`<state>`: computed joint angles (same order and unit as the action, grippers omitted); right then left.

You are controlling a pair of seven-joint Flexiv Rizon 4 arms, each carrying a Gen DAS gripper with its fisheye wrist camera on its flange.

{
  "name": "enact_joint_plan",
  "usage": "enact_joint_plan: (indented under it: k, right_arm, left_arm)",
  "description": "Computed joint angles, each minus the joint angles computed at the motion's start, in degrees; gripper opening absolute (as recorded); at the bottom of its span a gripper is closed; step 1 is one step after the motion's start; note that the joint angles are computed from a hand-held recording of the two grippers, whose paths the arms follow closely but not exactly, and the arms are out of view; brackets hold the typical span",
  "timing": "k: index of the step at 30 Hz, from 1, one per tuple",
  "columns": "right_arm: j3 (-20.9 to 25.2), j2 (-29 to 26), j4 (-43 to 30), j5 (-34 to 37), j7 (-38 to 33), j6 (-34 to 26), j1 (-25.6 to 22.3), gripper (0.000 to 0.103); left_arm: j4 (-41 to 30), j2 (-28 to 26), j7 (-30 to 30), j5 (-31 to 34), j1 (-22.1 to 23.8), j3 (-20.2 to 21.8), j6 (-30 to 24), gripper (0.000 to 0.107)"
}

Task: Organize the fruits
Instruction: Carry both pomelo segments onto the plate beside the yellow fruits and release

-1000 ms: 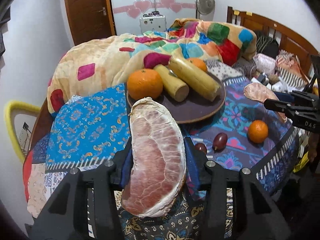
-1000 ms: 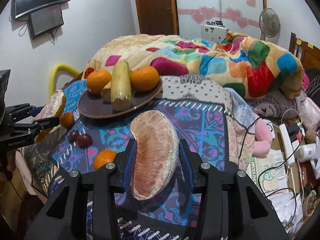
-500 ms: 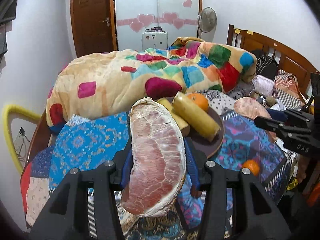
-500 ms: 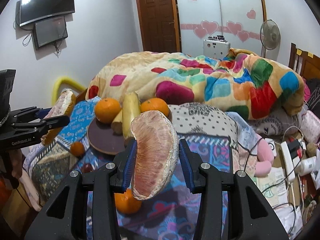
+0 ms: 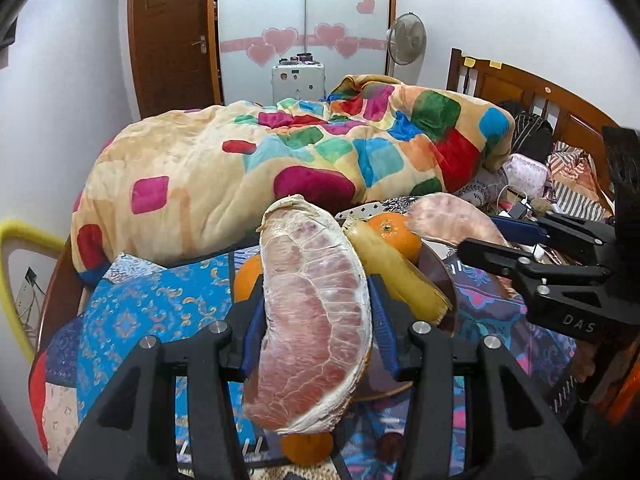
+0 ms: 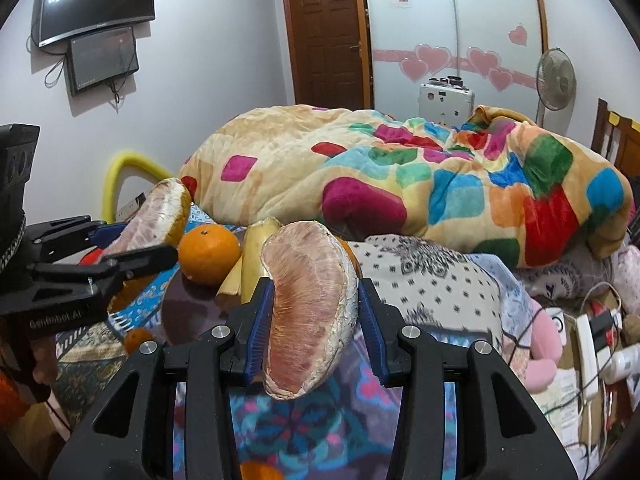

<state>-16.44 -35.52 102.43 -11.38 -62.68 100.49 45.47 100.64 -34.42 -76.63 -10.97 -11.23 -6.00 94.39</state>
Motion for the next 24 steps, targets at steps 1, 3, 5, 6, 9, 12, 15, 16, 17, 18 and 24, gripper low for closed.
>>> enact_joint_plan:
  k: [1,3,5,6,9,12,15,16,17,18,24]
  right_arm:
    - [0.8,-0.4,-0.9,-0.4,-0.1,-0.6,-0.7,0.039]
    - [2.8,-1.3,-2.8,-1.4,-0.3,-1.7,-2.5,0.039]
    - [4.1,-1.9,-4.0,-2.4,-0.3,-2.4,-3.7,0.039]
    - [4.4,-2.3,-4.6,-2.9,-0.2,-2.8,-4.1,0.039]
    - [5.4,-3.0,-5.8,-4.3,0.0,-3.8,-5.0,0.039]
    - [5.4,-3.4,-6.2,-5.5,0.3,-4.4,-5.1,0.039]
    - [6.1,-3.5,-6.4,-6.6,0.8,-5.5,-5.7,0.039]
    - [6.3,-3.5,-6.4,-6.8,1.0,-5.4,-6.0,0.04]
    - [7.0,-3.5,-6.5,-7.0,1.1,-5.7,-6.5,0.04]
    - [7.9,-3.5,-6.7,-7.2,1.2,-6.0,-7.3,0.04]
    - [8.4,-3.6,-6.9,-8.6,2.3,-7.1,-8.1,0.042]
  left_arm:
    - [-0.5,-0.4,0.1,0.0,-0.2,0.2,-0.3,0.047]
    - [-2.0,-1.3,0.2,0.1,-0.8,0.9,-1.3,0.047]
    - [-2.7,-1.9,0.4,0.2,-0.9,1.1,-1.8,0.047]
    - [-3.3,-2.2,0.5,0.3,-1.1,1.2,-2.2,0.047]
    - [-4.9,-3.1,0.4,0.5,-2.1,2.3,-3.4,0.047]
    - [-6.5,-4.1,-0.3,1.0,-3.8,4.4,-4.3,0.047]
    - [-7.7,-4.8,-0.9,1.6,-5.0,5.9,-5.5,0.047]
    - [-8.1,-5.0,-1.3,1.9,-5.5,6.6,-5.9,0.047]
    - [-8.4,-5.2,-1.8,2.1,-5.9,7.1,-6.2,0.047]
    - [-8.5,-5.3,-2.0,2.3,-5.9,7.3,-6.3,0.047]
    - [-8.9,-5.4,-3.4,3.5,-6.6,8.3,-6.0,0.048]
